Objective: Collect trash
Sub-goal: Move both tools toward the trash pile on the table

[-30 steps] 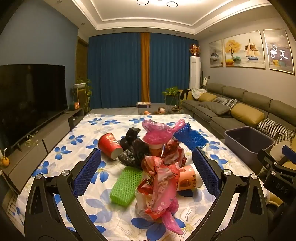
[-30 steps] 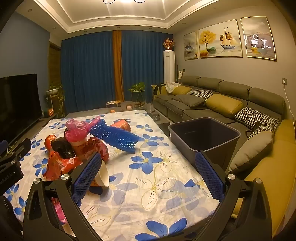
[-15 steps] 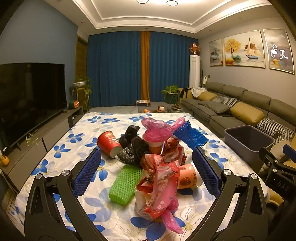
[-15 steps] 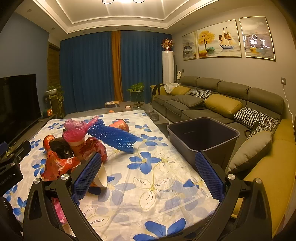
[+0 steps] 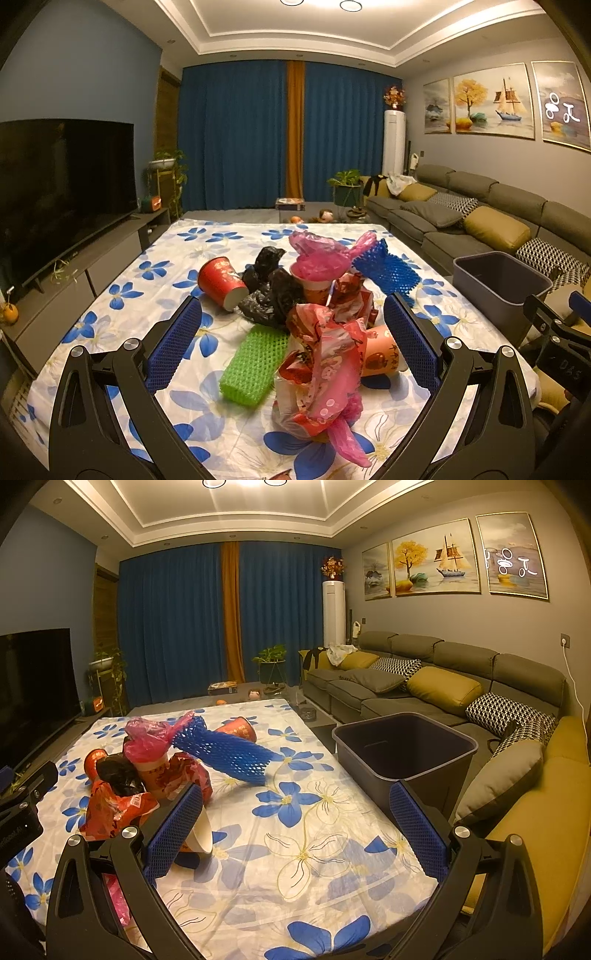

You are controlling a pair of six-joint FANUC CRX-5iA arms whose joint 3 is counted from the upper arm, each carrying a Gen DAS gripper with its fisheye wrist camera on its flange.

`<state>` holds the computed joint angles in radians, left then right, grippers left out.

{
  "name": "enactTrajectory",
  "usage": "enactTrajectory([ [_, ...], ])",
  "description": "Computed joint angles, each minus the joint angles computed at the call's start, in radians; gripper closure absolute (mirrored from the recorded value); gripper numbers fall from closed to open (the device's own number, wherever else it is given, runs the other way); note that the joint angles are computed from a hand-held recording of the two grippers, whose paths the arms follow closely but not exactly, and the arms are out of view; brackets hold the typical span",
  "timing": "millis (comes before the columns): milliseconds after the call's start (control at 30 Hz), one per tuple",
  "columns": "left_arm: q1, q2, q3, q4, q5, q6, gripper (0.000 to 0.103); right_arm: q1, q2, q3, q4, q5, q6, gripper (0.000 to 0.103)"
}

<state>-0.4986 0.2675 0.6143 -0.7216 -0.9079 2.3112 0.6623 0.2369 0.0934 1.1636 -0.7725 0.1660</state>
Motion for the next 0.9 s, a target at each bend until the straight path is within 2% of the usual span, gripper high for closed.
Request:
enactTrajectory([
  [900, 0.017, -0.014, -0.043, -0.012, 0.011, 0.050, 0.006, -0.011, 0.014, -0.009, 0.005, 0.044, -0.012, 0.005],
])
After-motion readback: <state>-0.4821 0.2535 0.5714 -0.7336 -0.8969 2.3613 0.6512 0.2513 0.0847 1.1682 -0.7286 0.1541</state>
